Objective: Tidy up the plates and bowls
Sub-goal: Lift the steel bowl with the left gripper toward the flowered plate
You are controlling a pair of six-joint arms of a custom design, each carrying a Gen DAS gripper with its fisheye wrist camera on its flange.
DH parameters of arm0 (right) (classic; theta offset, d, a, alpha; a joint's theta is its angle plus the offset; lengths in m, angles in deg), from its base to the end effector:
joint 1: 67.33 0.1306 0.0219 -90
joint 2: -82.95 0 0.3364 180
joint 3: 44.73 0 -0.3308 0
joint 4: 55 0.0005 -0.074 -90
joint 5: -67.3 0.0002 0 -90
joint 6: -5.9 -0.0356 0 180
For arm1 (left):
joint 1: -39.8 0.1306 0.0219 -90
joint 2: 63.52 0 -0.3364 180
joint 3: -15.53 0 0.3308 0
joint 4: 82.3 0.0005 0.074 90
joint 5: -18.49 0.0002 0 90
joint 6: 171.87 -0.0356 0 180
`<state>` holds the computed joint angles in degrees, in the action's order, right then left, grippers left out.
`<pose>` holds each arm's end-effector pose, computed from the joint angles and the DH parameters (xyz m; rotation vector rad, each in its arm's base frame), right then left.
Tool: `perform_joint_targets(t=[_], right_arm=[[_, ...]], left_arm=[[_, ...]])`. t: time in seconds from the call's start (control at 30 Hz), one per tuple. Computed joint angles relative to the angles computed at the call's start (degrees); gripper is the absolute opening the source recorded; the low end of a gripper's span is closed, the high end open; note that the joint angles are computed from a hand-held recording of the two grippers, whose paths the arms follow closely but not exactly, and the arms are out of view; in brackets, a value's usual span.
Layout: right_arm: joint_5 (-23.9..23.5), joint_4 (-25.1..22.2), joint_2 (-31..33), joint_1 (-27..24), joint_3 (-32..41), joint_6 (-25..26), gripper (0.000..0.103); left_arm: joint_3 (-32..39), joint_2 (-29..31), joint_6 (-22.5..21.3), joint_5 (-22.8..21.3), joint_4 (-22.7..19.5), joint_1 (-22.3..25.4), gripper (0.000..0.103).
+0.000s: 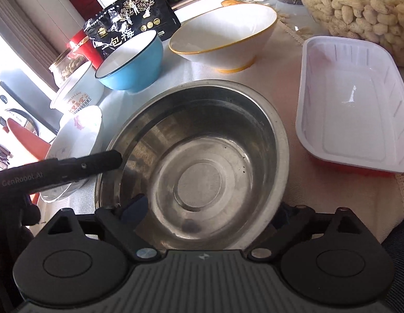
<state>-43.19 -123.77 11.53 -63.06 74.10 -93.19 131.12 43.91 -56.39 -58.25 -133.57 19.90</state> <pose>0.5082 0.0499 0.4167 -0.0229 2.5885 0.5488 0.4947 -0.1883 0.4241 0.0040 2.3938 -0.6563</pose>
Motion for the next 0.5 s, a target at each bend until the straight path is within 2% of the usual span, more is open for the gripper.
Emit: perform_joint_targets(t=[0.1, 0.23, 0.37, 0.5], right_arm=[[2.33, -0.68, 0.48, 0.91, 0.95, -0.79, 0.103], [0.17, -0.08, 0.42, 0.03, 0.64, -2.68, 0.103], [-3.47, -5.60, 3.53, -1.26, 5.77, 0.54, 0.103], [-4.46, -6.94, 4.21, -1.34, 6.83, 4.42, 0.103]], left_arm=[[0.06, -0.54, 0.34, -1.31, 0.01, 0.60, 0.023], [-0.21, -0.47, 1.18, -1.79, -0.35, 0.88, 0.023], [0.23, -0.03, 0.78, -1.67, -0.76, 0.20, 0.023], [2.01, 1.73, 0.61, -3.06, -1.81, -0.79, 0.023]])
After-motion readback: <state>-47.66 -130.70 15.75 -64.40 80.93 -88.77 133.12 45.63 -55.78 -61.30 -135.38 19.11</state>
